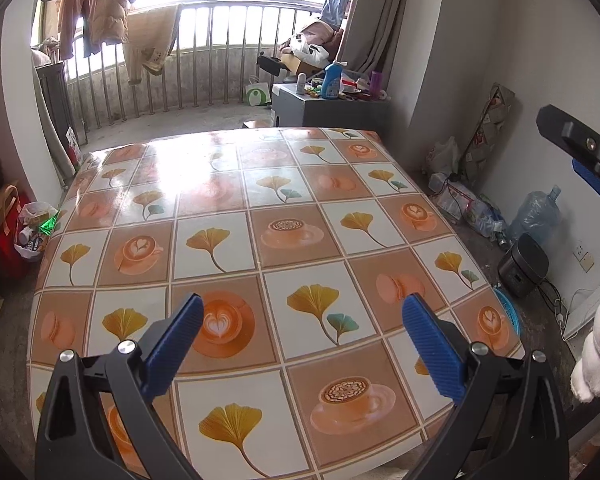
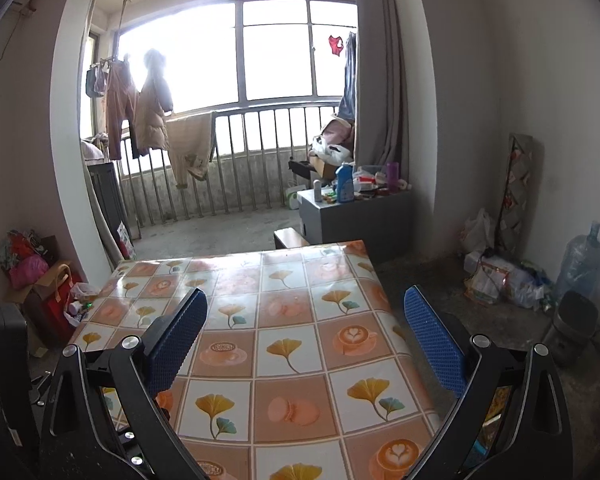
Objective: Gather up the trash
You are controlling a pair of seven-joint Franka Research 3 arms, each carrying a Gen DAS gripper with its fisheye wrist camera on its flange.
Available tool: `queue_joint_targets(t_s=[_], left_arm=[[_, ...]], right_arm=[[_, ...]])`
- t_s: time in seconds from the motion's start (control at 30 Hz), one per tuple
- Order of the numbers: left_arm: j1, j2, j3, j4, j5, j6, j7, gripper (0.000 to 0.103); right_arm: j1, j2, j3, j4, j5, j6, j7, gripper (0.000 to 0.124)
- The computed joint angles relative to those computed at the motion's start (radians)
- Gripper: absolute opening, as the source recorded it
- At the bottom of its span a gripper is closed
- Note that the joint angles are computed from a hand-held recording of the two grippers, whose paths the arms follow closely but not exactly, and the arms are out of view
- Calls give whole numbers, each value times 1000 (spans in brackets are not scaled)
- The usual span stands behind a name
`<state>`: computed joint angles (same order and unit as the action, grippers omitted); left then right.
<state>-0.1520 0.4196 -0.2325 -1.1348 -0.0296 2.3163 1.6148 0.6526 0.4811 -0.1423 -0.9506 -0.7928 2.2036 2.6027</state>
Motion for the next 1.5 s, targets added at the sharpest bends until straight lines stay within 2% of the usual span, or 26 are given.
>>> queue_joint_targets(t_s=[0.07, 0.23, 0.33, 0.47, 0.83, 1.5], left_arm=[[-13, 14, 6, 22, 21, -41, -12, 97], [-42, 60, 17, 89, 65, -164, -30, 97], [-50, 78, 19, 117, 75, -199, -36, 97], [-50, 71, 16, 104, 75, -181, -35, 97], [-68, 71, 6, 117, 69, -141, -46, 97], [-90, 82, -6, 149, 48, -123, -32, 97]], right_arm=[[0, -42, 23, -67, 36, -57, -38, 95], [-23, -68, 95, -125, 181, -231, -151, 95], [-39, -74, 120, -147, 271, -284, -157, 95], [-45, -101, 132, -187, 323, -315, -125, 95], [-47, -128, 135, -188, 262, -388, -114, 95], [-44, -162, 142, -218, 184, -424, -81, 95]])
